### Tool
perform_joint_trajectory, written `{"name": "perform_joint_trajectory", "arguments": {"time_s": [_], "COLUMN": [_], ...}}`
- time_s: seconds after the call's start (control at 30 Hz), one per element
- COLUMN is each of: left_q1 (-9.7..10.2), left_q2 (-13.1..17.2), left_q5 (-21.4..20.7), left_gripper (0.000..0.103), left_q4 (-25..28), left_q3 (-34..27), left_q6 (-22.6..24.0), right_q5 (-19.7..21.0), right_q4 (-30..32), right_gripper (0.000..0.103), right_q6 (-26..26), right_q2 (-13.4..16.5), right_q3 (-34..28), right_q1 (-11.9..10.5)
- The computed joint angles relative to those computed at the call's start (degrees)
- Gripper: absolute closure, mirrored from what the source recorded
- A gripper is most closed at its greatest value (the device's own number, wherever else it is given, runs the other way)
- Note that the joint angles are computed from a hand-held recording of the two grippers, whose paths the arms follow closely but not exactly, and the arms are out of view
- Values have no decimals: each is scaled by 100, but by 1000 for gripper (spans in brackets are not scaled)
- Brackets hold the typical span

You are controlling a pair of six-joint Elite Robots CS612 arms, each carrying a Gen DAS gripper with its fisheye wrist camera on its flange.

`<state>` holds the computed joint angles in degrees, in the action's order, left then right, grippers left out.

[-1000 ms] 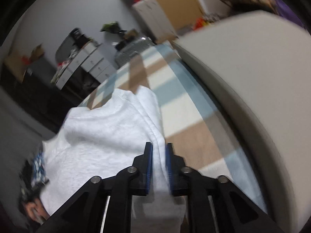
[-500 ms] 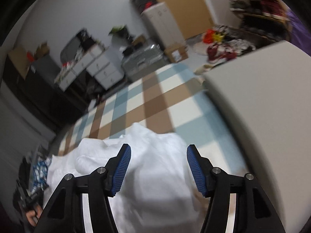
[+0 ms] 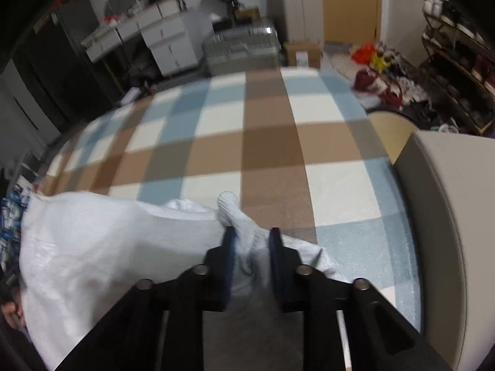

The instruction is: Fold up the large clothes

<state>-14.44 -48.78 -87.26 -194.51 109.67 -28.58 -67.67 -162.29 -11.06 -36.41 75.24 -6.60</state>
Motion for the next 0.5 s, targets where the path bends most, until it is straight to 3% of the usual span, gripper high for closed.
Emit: {"name": "perform_joint_trajectory", "arguments": {"time_s": [0.07,0.17,0.3,0.33,0.37,0.43,0.5], "left_q1": [-17,-20,-2,-5,-6,-6,-9], "left_q2": [-14,-21,0,0,-1,-2,9], "left_q5": [13,-8,-85,-87,-84,-94,-101], "left_gripper": [61,61,58,58,58,58,58], "left_q4": [1,-11,19,14,11,-3,-8], "left_q3": [10,13,-65,-61,-58,-52,-69], "left_q6": [-13,-28,-8,-16,-17,-33,-56], "right_q5": [541,940,102,-144,-302,-416,-177], "right_q4": [-1079,-2092,-1419,-1138,-663,136,-18], "right_gripper": [92,93,93,89,79,73,73], "right_q6": [673,1543,1332,1243,1163,1278,1376], "right_q2": [-209,-303,-168,-100,-19,70,-6], "right_q3": [409,615,336,218,49,-173,16], "right_q1": [-193,-409,-276,-213,-157,-115,-178]}}
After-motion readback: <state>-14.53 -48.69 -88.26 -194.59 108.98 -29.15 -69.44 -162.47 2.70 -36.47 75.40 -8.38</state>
